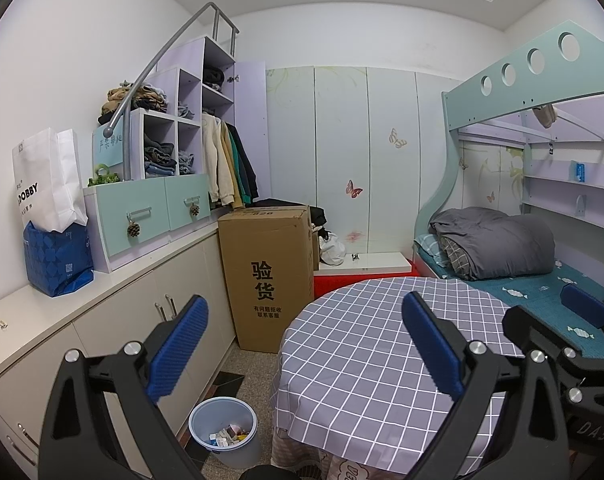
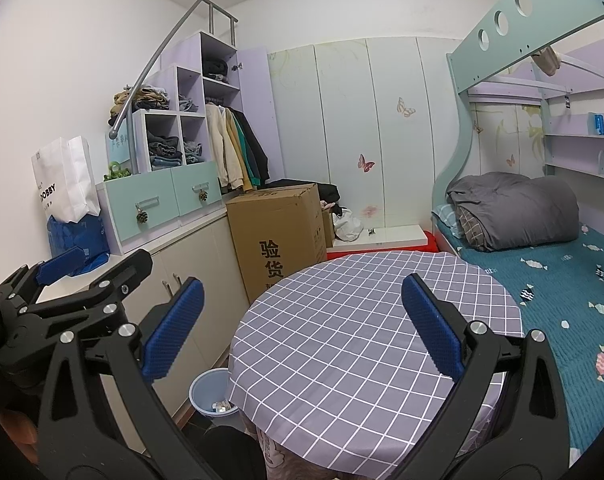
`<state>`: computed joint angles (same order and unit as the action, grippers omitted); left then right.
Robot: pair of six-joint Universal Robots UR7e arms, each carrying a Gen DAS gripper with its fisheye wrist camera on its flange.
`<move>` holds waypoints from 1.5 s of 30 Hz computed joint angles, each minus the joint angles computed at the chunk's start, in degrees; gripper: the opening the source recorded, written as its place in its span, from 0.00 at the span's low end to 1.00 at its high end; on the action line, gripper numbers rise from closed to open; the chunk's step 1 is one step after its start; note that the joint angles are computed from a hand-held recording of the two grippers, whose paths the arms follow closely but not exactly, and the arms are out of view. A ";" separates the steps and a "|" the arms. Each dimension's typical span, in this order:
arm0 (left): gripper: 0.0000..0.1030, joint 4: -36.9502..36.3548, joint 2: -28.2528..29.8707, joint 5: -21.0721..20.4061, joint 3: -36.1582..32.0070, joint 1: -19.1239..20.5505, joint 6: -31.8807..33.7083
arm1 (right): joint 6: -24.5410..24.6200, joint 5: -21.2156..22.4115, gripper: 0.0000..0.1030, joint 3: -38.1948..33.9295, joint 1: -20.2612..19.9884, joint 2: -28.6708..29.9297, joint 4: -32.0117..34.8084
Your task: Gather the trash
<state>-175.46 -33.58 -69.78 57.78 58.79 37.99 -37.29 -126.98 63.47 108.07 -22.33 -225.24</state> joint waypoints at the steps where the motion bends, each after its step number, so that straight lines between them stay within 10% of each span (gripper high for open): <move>1: 0.93 0.01 -0.06 -0.10 0.07 0.06 0.06 | 0.08 0.03 0.94 0.13 -0.01 -0.05 0.00; 36: 0.93 0.82 -0.04 -0.82 -0.36 0.49 0.46 | 0.27 0.17 0.94 2.15 -0.63 -1.03 -0.73; 45: 0.93 8.91 5.18 -0.11 -9.14 1.67 0.34 | 2.41 -0.19 0.94 2.12 -3.01 -2.66 3.09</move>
<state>-166.55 -28.40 -69.89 48.64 60.46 38.33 -34.89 -127.17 65.59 105.06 -24.99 -222.15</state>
